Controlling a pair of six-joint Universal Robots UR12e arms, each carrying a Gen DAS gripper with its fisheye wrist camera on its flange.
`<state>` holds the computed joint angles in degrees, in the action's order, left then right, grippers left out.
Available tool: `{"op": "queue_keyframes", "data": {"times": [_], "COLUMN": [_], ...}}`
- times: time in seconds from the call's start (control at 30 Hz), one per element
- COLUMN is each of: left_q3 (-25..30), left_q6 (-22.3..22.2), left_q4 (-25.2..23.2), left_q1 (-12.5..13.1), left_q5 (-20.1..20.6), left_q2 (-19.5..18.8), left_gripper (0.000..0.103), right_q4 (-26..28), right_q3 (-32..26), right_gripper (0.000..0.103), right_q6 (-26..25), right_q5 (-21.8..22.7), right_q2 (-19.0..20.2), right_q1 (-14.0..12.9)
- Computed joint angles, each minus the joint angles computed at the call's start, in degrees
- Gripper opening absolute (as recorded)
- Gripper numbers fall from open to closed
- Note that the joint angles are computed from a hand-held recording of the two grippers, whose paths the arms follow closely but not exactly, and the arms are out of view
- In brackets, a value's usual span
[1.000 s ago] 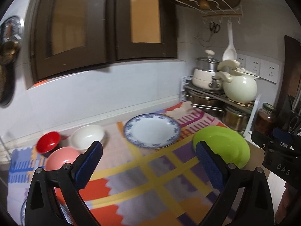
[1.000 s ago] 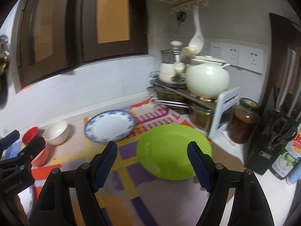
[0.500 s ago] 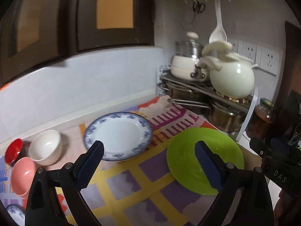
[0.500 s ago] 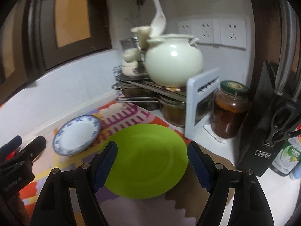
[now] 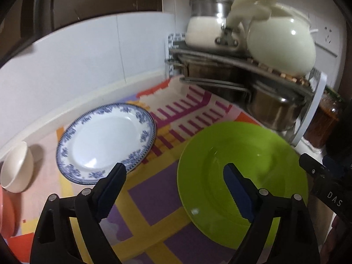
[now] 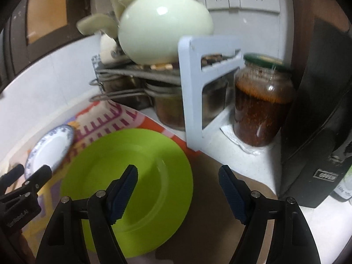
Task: Organize plates and bowls
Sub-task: 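Close the left gripper on the green plate rim while the right gripper closes beside it, then carry the green plate with both grippers over the blue-and-white plate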
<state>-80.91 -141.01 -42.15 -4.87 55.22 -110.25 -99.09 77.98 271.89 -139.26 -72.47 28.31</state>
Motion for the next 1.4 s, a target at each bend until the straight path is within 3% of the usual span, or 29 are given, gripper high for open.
{"op": "queue_keyframes", "data": {"times": [0.23,0.37,0.53,0.7,0.93,1.4], "left_q3": [1.72,2.97,3.95,4.79,5.97,5.18], "left_q6": [1.35,3.08,4.41,5.68,6.28,6.59], "left_q4": [-3.26,-6.7,-9.35,-11.6,-14.09,-12.81], "left_q1": [-1.43,-2.0,-2.43,-2.74,-2.85,-2.06], "left_q5": [1.98,2.34,2.8,3.23,2.56,2.12], "left_q2": [-1.7,-2.42,-3.07,-3.63,-4.23,-3.4], "left_gripper": [0.079,0.066,0.058,0.049,0.045,0.039], "right_q4": [-5.94,-9.63,-9.65,-11.44,-11.94,-9.62], "right_q3": [2.95,4.4,4.58,5.28,5.28,3.96], "right_gripper": [0.071,0.065,0.06,0.048,0.04,0.04], "right_q6": [-3.0,-4.48,-5.06,-6.07,-6.95,-7.37], "right_q5": [3.7,5.41,6.36,8.71,9.12,8.42], "right_q2": [-0.51,-0.83,-0.81,-1.06,-0.96,-0.51], "right_q1": [-1.88,-2.56,-2.99,-3.66,-3.85,-3.62]}}
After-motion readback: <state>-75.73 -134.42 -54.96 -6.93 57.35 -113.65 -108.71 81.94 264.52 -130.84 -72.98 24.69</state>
